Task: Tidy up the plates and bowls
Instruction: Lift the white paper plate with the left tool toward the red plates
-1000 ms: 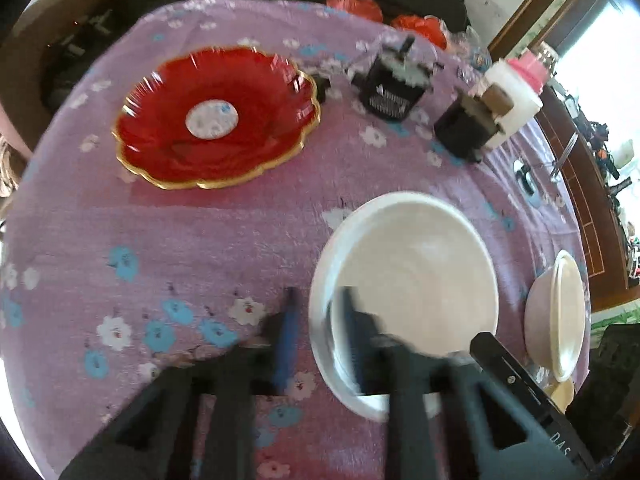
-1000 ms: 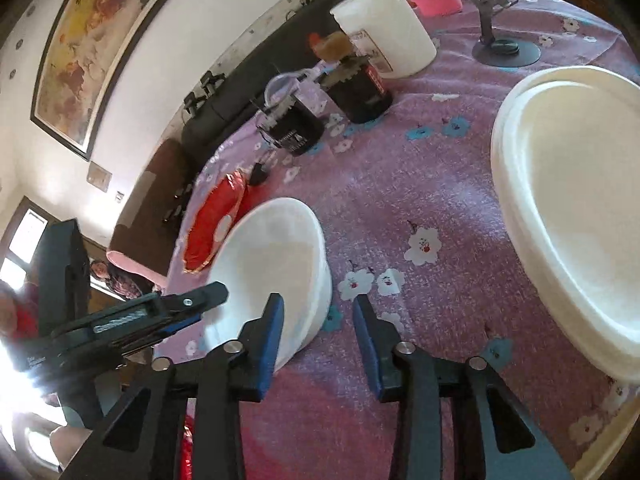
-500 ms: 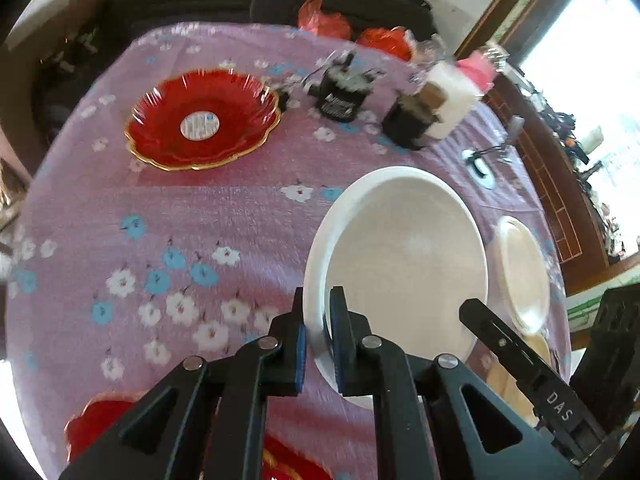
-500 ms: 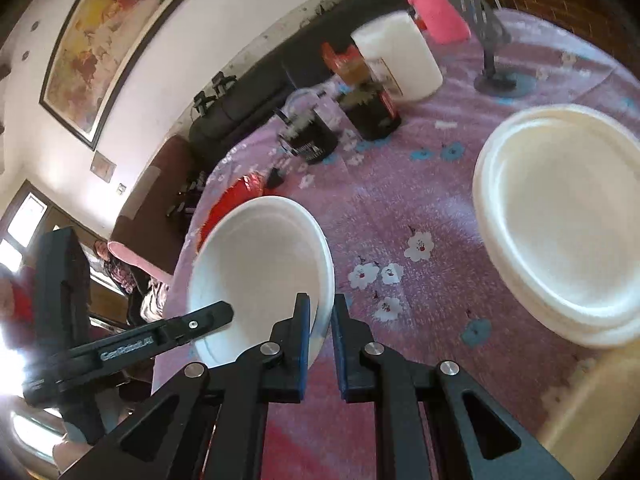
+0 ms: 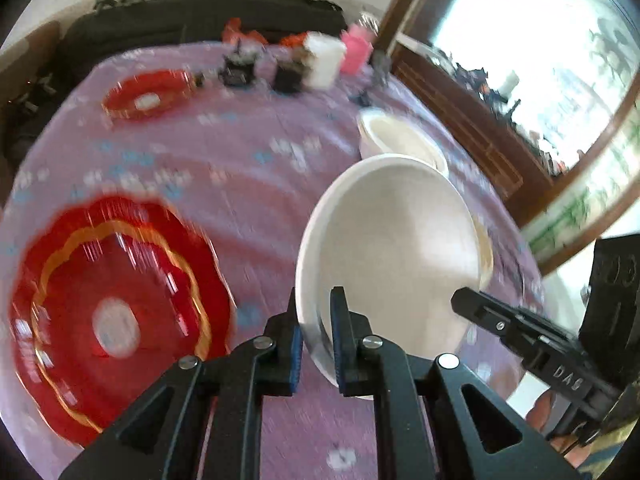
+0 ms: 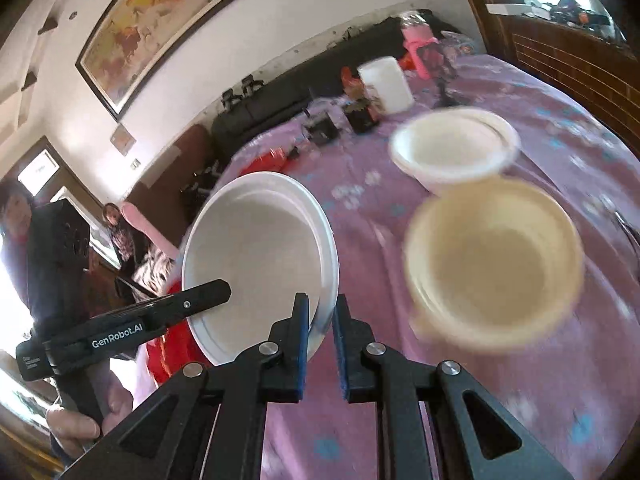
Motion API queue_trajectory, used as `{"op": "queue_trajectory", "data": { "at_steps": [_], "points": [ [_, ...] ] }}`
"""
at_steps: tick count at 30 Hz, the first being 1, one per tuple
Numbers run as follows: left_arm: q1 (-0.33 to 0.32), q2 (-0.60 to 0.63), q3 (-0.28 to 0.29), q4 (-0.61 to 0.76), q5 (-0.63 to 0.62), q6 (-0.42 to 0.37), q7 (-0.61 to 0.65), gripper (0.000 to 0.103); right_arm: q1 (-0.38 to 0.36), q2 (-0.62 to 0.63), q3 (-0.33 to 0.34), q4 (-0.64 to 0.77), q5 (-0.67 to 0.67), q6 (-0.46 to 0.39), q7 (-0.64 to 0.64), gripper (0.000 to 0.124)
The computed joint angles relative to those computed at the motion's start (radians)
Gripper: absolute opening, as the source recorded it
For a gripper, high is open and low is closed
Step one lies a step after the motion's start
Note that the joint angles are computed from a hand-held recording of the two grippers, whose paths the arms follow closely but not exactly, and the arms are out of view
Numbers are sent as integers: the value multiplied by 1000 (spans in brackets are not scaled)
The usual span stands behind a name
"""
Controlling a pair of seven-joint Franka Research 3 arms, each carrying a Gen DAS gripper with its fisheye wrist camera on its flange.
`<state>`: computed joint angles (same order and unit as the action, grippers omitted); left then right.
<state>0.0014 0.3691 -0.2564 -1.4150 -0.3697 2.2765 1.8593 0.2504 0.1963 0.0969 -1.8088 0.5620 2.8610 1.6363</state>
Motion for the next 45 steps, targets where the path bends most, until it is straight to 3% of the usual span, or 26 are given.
{"op": "queue_trajectory", "data": {
  "at_steps": [4,8,10,13,18,21,26,29,31,34,45],
  "points": [
    [-4,-51,-1,-132,-13,22,20,13,-18,-47,19,-90,98,-22,-64,13],
    [-22,-52,13,-171,17,40,-5,17,-13,-38,11,-96,121,-39,-79,15],
    [-30,-75,16,-210,36,94,-3,24,-15,-33,18,-98,161,-19,-111,15],
    [-53,-102,32,-269,114,212,-27,44,8,-40,-3,-128,92,47,-57,27],
    [-47,-118,14,-327,119,311,9,45,18,-61,-8,-172,27,117,-11,32],
    [-27,-124,-7,-351,71,345,73,45,7,-59,14,-170,64,128,-64,32],
    [-24,-120,-21,-357,44,362,137,46,39,-39,-19,-159,-59,139,34,31],
    [-23,-121,-25,-363,20,383,160,45,53,-28,-41,-151,-129,136,97,12],
    [-19,-124,-31,-372,-5,402,182,34,60,-27,-55,-154,-177,144,141,12],
    [-29,-128,-26,-384,2,425,186,24,19,-30,-3,-156,-101,156,69,12],
    [-54,-134,-5,-410,107,484,85,18,14,-38,11,-162,-44,162,17,12]
  ]
}}
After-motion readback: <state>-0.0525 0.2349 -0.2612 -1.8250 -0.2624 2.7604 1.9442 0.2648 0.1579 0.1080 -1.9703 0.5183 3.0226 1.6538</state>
